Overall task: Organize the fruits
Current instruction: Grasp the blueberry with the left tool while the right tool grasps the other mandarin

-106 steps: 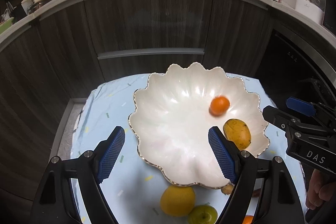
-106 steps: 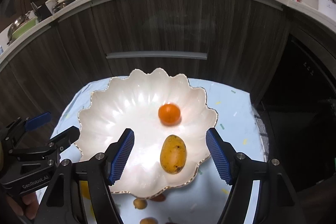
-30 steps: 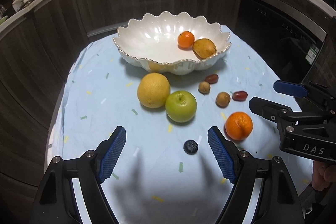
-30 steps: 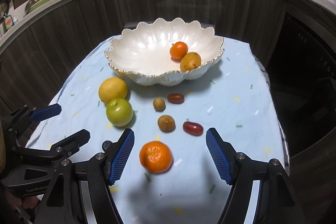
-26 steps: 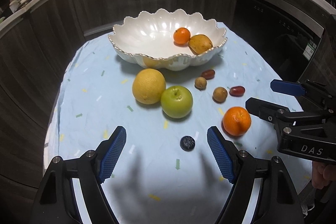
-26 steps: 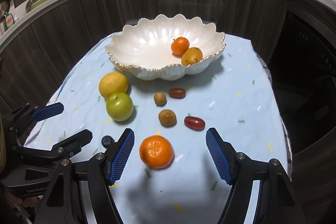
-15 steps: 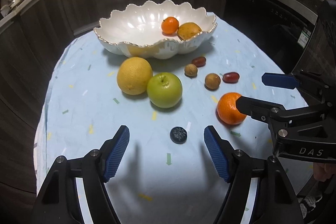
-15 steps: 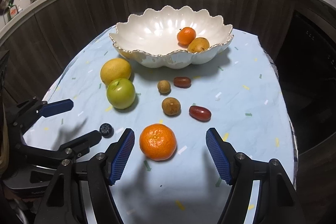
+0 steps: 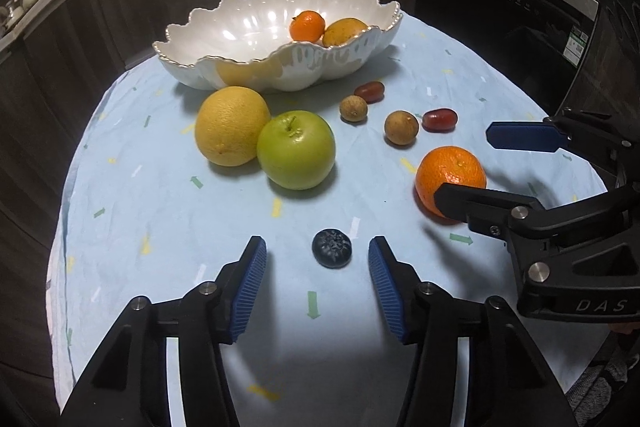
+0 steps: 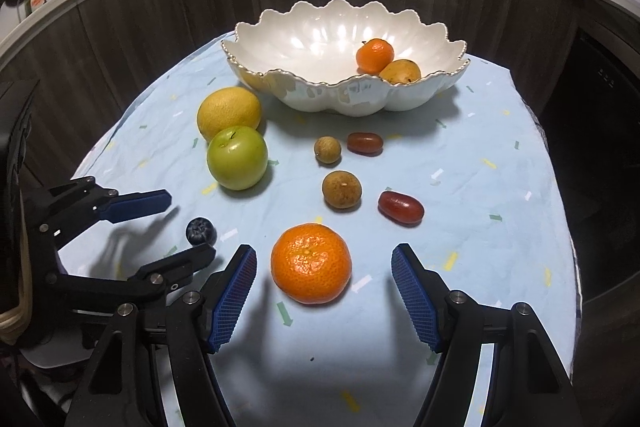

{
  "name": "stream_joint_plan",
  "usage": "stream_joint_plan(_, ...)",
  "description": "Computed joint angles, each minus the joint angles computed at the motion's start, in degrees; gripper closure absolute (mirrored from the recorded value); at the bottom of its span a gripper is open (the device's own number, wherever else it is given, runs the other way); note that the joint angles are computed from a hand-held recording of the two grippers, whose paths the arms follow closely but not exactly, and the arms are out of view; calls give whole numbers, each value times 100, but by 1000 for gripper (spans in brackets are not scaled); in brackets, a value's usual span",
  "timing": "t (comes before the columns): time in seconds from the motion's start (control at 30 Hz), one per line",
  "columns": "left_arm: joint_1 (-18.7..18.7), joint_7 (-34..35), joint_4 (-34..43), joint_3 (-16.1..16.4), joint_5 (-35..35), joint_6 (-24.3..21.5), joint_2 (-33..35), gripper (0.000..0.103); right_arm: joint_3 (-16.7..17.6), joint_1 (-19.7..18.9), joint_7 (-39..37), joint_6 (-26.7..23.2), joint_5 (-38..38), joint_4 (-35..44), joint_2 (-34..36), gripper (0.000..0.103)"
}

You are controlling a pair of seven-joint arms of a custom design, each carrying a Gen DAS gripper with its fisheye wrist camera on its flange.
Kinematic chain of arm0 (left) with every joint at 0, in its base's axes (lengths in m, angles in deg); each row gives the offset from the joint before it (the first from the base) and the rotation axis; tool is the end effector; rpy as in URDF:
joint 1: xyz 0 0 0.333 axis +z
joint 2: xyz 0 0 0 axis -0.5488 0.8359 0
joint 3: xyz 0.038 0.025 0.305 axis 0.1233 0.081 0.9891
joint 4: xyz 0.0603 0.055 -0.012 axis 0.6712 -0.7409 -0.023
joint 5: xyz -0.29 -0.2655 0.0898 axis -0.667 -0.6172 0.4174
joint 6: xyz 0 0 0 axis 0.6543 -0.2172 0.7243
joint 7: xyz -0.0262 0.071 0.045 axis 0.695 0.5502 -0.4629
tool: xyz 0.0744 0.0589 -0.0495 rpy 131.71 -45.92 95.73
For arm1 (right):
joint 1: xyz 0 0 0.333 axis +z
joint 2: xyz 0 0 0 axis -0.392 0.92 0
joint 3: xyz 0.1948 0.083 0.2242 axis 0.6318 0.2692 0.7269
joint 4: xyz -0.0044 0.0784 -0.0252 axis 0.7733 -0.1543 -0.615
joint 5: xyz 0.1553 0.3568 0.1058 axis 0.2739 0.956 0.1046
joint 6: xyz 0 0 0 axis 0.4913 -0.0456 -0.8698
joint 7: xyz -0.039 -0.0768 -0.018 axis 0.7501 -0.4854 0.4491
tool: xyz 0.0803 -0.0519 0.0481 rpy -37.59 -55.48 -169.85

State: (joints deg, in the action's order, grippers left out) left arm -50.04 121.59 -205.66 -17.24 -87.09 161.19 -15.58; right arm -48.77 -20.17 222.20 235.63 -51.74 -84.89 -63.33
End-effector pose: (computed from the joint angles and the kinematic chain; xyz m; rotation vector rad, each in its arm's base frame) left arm 0.4996 -0.2121 0.4406 -0.9619 2.5878 -0.8245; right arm 0.4459 0.1661 0.4430 -1.6843 1.9908 -0.6671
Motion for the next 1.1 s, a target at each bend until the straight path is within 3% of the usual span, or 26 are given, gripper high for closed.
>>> stream_joint_plan(0.4, 28, 246, 107, -73, -313, -39, 160, 62, -144, 33, -122, 256, 192, -14, 195, 34)
stream_joint_plan(0.67, -2, 651, 48, -77, -689, 2, 124, 69, -320, 171, -509, 458, 675, -25, 358, 47)
stream_joint_plan(0.77, -5, 709, 54, -74, -752, -24, 119, 76, -349, 242, -737, 521, 853, -24, 394, 55)
stream_joint_plan(1.1, 3, 664, 12, -91, -679, 104, 104, 83, -163, 92, -615, 491, 700, -59, 317, 58)
